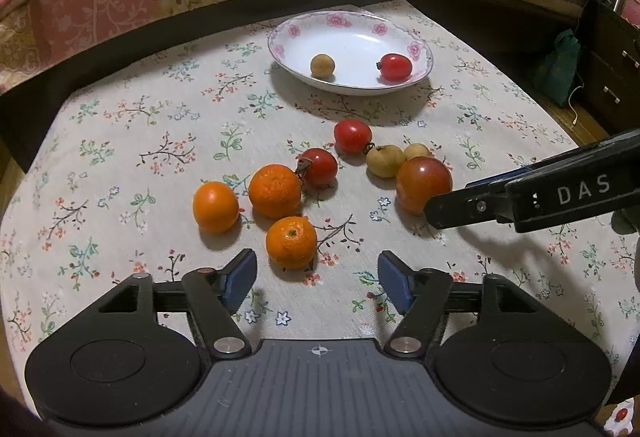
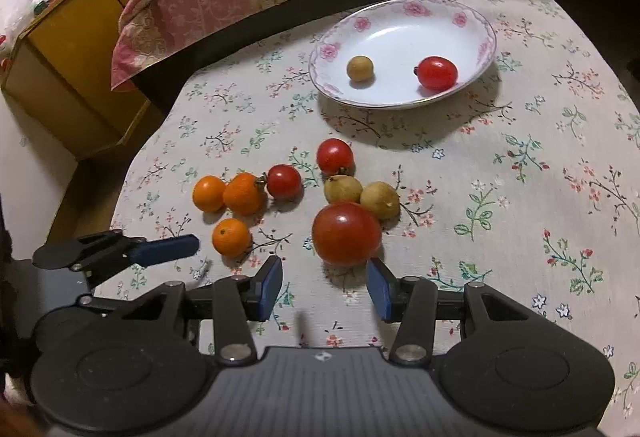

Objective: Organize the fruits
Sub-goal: 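Move both open tools back toward the remaining fruits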

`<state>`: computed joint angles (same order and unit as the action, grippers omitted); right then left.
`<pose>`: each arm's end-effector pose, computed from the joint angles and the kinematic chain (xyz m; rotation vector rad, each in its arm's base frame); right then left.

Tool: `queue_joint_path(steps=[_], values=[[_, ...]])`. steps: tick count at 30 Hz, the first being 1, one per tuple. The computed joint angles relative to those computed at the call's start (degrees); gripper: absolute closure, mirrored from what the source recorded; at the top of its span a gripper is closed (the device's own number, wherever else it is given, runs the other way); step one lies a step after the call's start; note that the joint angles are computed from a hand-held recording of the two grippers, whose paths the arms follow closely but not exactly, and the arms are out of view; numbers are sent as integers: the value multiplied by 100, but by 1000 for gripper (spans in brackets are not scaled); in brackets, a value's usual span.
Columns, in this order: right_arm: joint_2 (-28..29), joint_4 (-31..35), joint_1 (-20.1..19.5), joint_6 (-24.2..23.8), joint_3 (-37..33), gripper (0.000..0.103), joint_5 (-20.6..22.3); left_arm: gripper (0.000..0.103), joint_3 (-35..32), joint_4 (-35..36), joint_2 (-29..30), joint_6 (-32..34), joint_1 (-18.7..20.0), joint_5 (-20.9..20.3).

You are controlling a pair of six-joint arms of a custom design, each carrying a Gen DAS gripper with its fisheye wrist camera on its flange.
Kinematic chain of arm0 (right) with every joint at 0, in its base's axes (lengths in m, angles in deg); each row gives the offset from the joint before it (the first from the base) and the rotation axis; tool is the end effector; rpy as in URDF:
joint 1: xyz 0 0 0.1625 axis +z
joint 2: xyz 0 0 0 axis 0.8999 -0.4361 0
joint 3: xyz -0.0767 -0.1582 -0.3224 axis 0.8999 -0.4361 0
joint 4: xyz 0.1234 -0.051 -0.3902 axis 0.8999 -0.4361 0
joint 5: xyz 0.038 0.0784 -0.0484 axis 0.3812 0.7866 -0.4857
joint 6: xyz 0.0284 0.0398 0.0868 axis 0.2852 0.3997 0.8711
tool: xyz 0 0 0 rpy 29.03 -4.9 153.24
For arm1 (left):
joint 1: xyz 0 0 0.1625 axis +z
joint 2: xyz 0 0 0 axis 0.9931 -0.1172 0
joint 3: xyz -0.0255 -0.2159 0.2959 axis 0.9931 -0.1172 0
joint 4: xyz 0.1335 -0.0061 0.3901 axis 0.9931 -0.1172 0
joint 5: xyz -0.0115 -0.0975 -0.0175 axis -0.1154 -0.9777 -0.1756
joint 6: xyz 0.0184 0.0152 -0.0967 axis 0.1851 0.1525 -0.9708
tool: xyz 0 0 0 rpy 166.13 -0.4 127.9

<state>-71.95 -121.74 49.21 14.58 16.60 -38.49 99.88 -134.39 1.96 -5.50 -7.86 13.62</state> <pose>0.3900 -0.7067 -0.0290 -0.0201 -2.6217 0.8399 -0.0191 -0.7579 0.3336 1.0957 2.4040 -0.3969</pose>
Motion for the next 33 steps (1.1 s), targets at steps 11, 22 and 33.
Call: queue_joint_path(steps=[11, 22, 33], values=[[59, 106, 25, -63, -110, 55, -140, 19, 181, -370, -39, 225, -35, 193], [295, 348, 81, -522, -469, 48, -506, 18, 497, -1097, -70, 867, -73, 513], [834, 867, 54, -881, -1380, 48, -701, 17, 566, -1400, 1, 1219, -79, 659]])
